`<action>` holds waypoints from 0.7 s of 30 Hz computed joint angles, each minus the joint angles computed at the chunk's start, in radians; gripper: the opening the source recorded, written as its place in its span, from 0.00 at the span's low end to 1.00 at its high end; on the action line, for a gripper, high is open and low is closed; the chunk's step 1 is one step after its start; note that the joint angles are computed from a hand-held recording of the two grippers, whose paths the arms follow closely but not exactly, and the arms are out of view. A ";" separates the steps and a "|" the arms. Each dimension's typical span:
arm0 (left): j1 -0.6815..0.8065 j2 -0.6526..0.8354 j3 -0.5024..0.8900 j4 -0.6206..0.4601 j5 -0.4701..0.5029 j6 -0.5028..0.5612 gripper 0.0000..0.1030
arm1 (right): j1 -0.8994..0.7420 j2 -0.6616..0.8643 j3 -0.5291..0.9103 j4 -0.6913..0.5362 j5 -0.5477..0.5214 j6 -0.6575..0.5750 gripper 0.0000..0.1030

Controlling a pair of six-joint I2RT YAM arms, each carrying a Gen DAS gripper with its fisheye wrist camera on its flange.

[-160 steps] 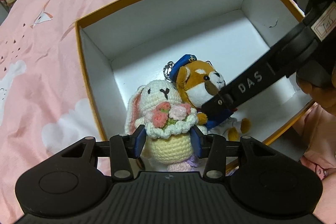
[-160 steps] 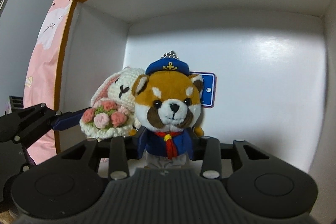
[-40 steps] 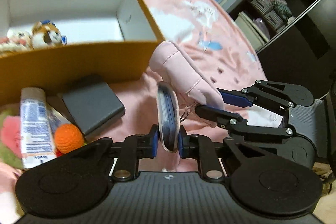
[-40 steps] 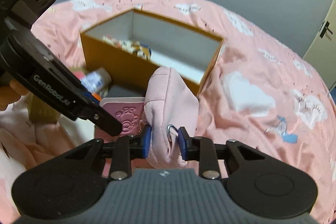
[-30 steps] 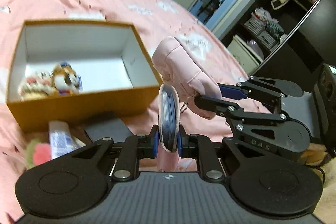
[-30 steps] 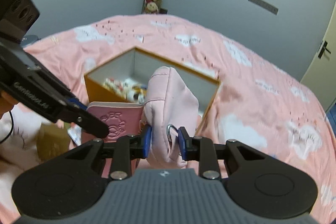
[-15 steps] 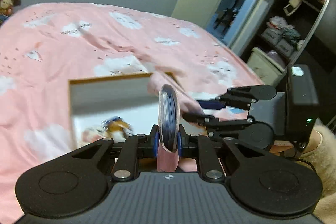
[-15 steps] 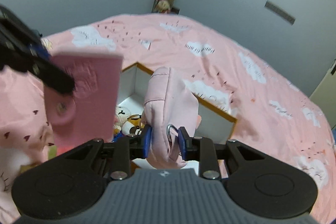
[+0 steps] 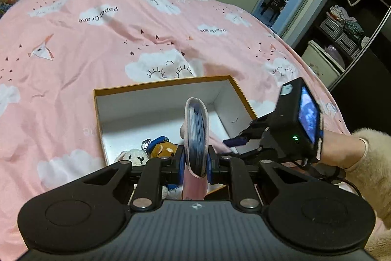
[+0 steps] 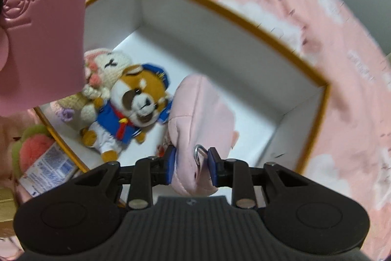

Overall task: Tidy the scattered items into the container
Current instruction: 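Carry the pouch and card holder over the box with both grippers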

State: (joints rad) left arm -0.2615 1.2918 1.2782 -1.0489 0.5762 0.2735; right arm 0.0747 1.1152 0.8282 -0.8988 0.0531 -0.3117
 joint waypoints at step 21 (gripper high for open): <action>-0.052 0.228 0.068 0.032 -0.006 0.006 0.18 | -0.323 0.288 0.223 -0.075 -0.416 -0.066 0.51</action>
